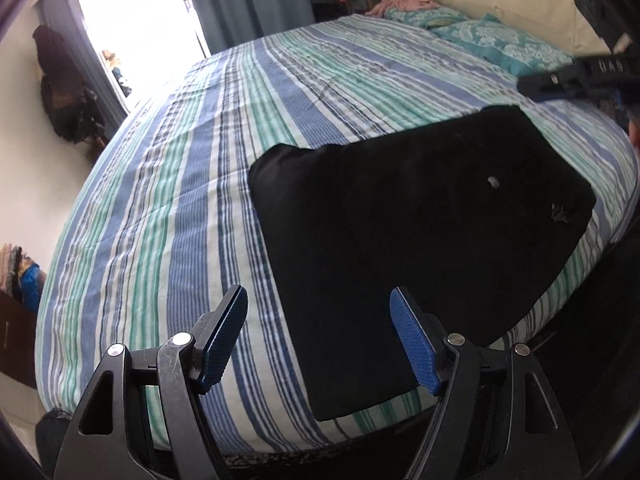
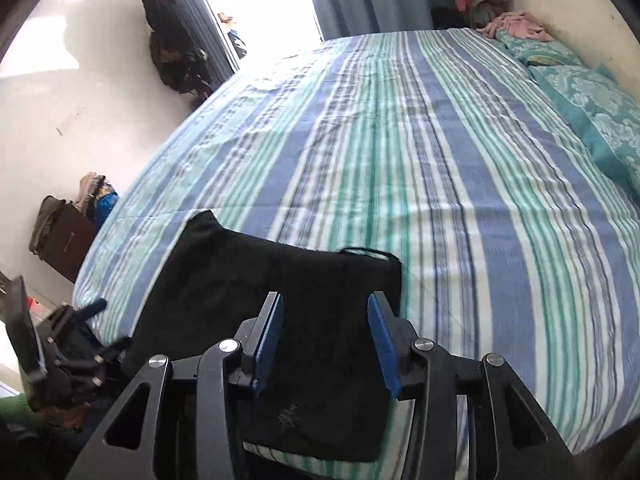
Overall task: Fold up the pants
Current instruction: 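Open the right tool and press the folded trousers flat with both tools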
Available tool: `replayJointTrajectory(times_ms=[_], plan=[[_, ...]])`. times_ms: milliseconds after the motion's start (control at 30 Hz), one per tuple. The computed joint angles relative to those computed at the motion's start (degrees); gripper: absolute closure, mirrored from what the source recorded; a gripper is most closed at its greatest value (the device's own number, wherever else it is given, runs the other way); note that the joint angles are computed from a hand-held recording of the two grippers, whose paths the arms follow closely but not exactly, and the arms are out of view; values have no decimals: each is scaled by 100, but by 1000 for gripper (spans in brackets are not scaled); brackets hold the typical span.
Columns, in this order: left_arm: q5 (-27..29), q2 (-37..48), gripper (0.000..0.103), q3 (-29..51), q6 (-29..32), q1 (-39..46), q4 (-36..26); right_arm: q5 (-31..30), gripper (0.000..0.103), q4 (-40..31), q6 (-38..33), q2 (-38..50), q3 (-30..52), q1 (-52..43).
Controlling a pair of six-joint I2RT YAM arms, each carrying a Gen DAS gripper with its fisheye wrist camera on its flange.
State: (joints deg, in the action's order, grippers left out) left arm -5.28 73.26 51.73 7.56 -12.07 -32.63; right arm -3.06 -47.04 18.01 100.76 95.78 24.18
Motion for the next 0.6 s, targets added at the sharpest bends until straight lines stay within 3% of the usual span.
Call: replayJointTrajectory(times_ms=[100, 200, 300, 467, 600], plan=[[-440, 162, 28, -160, -59, -299, 115, -178, 58, 379, 79, 747, 295, 127], [-376, 161, 27, -140, -125, -255, 40, 328, 70, -178, 333, 1602, 614, 164], [-435, 172, 27, -93, -200, -269, -52, 454, 71, 285, 488, 1119, 9, 205], [-454, 182, 27, -140, -296, -296, -11, 1186, 61, -114, 540, 138, -369, 696], [-290, 268, 27, -68, -356, -195, -45, 1473, 61, -640, 779, -369, -621, 1233]])
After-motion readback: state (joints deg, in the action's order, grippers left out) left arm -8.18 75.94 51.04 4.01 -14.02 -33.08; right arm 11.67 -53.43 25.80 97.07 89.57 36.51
